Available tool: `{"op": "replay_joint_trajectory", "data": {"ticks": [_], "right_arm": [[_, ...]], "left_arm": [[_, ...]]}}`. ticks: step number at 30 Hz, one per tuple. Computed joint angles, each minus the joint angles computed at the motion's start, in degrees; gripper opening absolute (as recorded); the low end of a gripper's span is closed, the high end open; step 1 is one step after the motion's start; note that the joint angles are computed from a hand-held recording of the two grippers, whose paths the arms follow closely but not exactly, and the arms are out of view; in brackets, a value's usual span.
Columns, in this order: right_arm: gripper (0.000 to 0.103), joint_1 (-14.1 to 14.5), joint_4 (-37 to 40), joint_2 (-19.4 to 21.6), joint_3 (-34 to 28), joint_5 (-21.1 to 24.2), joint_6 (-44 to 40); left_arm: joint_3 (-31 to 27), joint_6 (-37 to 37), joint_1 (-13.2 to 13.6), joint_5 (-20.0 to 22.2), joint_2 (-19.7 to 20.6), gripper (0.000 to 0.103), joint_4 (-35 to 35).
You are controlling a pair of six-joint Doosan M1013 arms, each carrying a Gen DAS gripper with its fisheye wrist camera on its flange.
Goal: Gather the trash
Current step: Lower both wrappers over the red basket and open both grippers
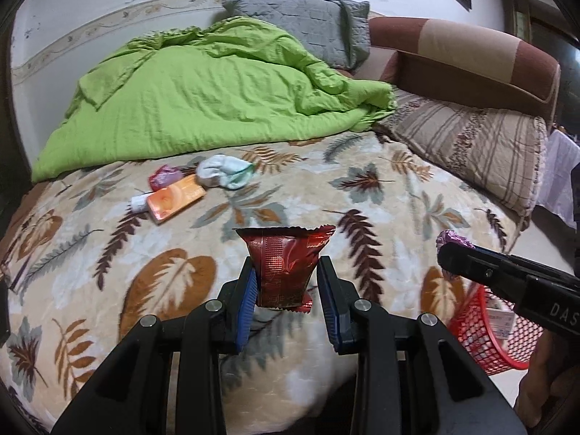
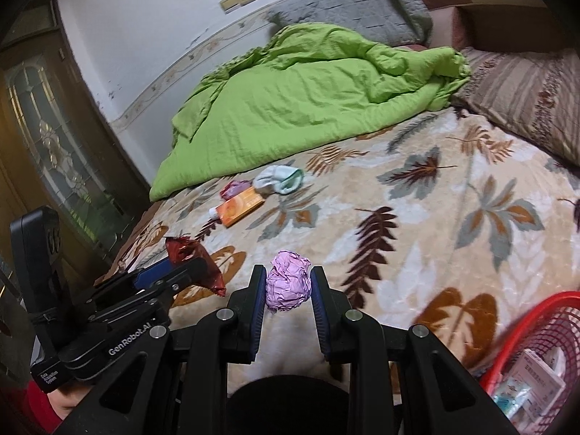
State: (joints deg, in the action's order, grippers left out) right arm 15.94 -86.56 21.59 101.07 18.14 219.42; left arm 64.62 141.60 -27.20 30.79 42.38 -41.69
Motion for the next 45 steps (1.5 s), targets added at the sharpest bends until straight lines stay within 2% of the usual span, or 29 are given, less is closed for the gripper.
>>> {"op": "replay_joint_trajectory", "data": {"ticks": [3,8,17,21,23,26,27,28,30,31,33,39,45], "right_arm": [[0.027,-0.01,-0.14,-1.88,2.49,1.99,2.39],[0.027,0.46,1.46,-6.01,7.51,7.76,5.04],[0.027,1.51,8.50,-13.66,15.80,18.98,6.76],[0.028,1.95,10.75,-15.70,18.43,21.85,8.36],[0.028,2.06,12.08,-16.02,19.06,22.77,8.72],[0.031,1.41,14.23,-16.25,19.96,21.33,8.65],[0.038,1.09,15.69,-16.24,20.06,20.76,7.79],[0.044,0.86,16.97,-16.14,20.09,20.60,7.23],[0.046,0.91,16.75,-16.04,20.32,20.95,8.40],[0.047,1.00,16.84,-16.03,20.31,21.40,8.32],[0.048,1.15,16.81,-15.96,20.04,22.46,8.07],[0.049,0.66,13.80,-15.12,18.35,20.23,7.23],[0.052,-0.22,11.32,-11.51,14.04,13.62,3.30]], "left_arm": [[-0.13,1.93,-0.43,2.20,-0.13,0.032,-1.94],[-0.30,6.03,-1.63,6.65,-0.37,0.032,-5.04],[-0.64,11.61,-5.32,18.74,-0.59,0.032,-7.85],[-1.08,12.25,-7.23,24.04,-0.27,0.032,-7.57],[-1.07,12.61,-8.07,25.24,-0.12,0.032,-7.30],[-1.10,14.27,-9.18,26.93,0.25,0.032,-7.19],[-1.36,14.21,-9.61,27.58,0.53,0.035,-6.40],[-1.73,14.31,-9.74,28.51,0.83,0.043,-6.39],[-1.46,15.28,-9.67,29.65,0.77,0.058,-7.21],[-0.93,16.15,-9.53,29.13,0.50,0.063,-7.93],[-0.41,17.56,-9.35,28.19,0.10,0.064,-8.48],[-2.09,14.66,-7.67,26.88,0.54,0.064,-8.79],[-3.98,10.39,-5.07,23.30,1.20,0.064,-7.85]]}}
